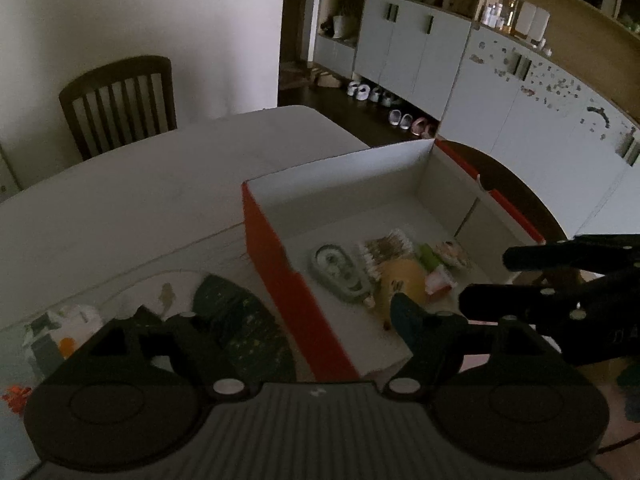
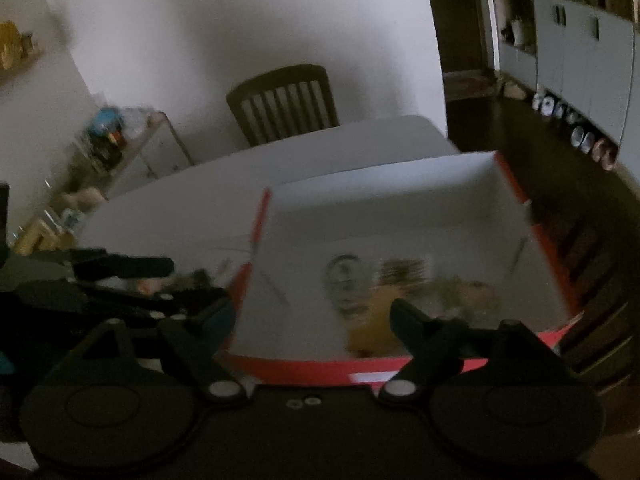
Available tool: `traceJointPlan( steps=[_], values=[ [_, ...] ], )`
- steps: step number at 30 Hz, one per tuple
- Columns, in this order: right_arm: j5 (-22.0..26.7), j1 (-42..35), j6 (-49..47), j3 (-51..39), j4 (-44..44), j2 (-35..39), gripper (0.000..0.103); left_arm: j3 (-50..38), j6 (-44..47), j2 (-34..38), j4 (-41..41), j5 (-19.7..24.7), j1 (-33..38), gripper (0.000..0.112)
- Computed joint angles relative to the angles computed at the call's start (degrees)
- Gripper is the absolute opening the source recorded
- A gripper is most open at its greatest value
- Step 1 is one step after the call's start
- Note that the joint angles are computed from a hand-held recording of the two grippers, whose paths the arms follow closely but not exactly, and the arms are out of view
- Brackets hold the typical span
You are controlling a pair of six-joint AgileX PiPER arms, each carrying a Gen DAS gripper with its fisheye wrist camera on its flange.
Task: Organize objects
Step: 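Withdraw both tools from the box toward the table items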
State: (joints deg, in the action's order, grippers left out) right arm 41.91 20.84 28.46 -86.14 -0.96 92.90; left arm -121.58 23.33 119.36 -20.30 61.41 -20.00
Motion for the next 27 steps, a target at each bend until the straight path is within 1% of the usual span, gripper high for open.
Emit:
traceJointPlan(
  steps=[2, 6, 8, 9, 10, 11, 12, 13, 14, 16, 17, 19, 21, 23, 24, 27],
  values=[
    [-1.6, 2.0, 3.7, 0.2, -1.6, 0.2, 0.085, 1.7, 1.8, -1.0, -1.0, 0.0, 1.6, 0.081],
    [-2.1, 6.6, 10.0, -1.3, -8.2, 1.6, 0.085, 3.9, 4.1, -2.1, -2.7, 0.3, 5.0, 0.083],
    [-3.4, 8.5, 12.1, -1.6, -9.3, 2.4, 0.086, 5.1, 5.6, -2.5, -3.9, 0.5, 7.2, 0.084],
    [-3.6, 9.1, 12.2, -2.3, -8.7, 3.0, 0.086, 5.8, 6.3, -2.8, -4.6, 0.4, 8.3, 0.089],
    [-3.0, 9.7, 11.9, -3.7, -8.0, 4.0, 0.086, 6.9, 7.4, -3.1, -5.5, 0.1, 9.5, 0.096],
    [-2.3, 10.4, 11.5, -5.2, -7.1, 5.1, 0.086, 8.1, 8.6, -3.6, -6.2, -0.4, 10.6, 0.1],
    [-2.7, 10.9, 11.5, -5.7, -6.5, 5.6, 0.087, 9.4, 9.7, -4.1, -6.7, -1.1, 11.6, 0.103],
    [-4.0, 11.6, 12.7, -5.8, -6.4, 6.2, 0.088, 10.8, 10.8, -4.6, -7.0, -2.0, 12.6, 0.103],
    [-5.1, 12.3, 15.5, -5.9, -7.7, 6.6, 0.09, 12.3, 12.1, -5.1, -7.3, -2.7, 13.8, 0.103],
    [-6.4, 14.7, 25.0, -6.5, -14.3, 7.7, 0.092, 13.4, 13.4, -5.3, -7.5, -2.9, 15.8, 0.103],
    [-5.8, 15.7, 28.0, -7.4, -17.1, 8.5, 0.093, 13.7, 14.1, -5.2, -7.7, -2.7, 17.0, 0.103],
    [-3.4, 17.0, 28.5, -10.5, -19.3, 10.5, 0.093, 14.6, 15.7, -5.2, -8.1, -2.6, 19.1, 0.103],
    [2.4, 17.9, 25.5, -16.3, -18.3, 13.8, 0.093, 16.6, 18.2, -5.9, -8.7, -3.7, 21.3, 0.103],
    [9.5, 19.1, 25.1, -23.7, -18.1, 18.0, 0.093, 18.7, 20.6, -6.6, -9.2, -5.3, 23.4, 0.103],
    [11.5, 19.7, 25.4, -26.0, -18.3, 19.5, 0.093, 19.1, 21.8, -6.6, -9.5, -5.4, 24.6, 0.103],
    [14.8, 21.3, 24.2, -31.6, -17.2, 23.4, 0.093, 19.6, 24.5, -6.1, -10.2, -5.1, 27.8, 0.103]
  ],
)
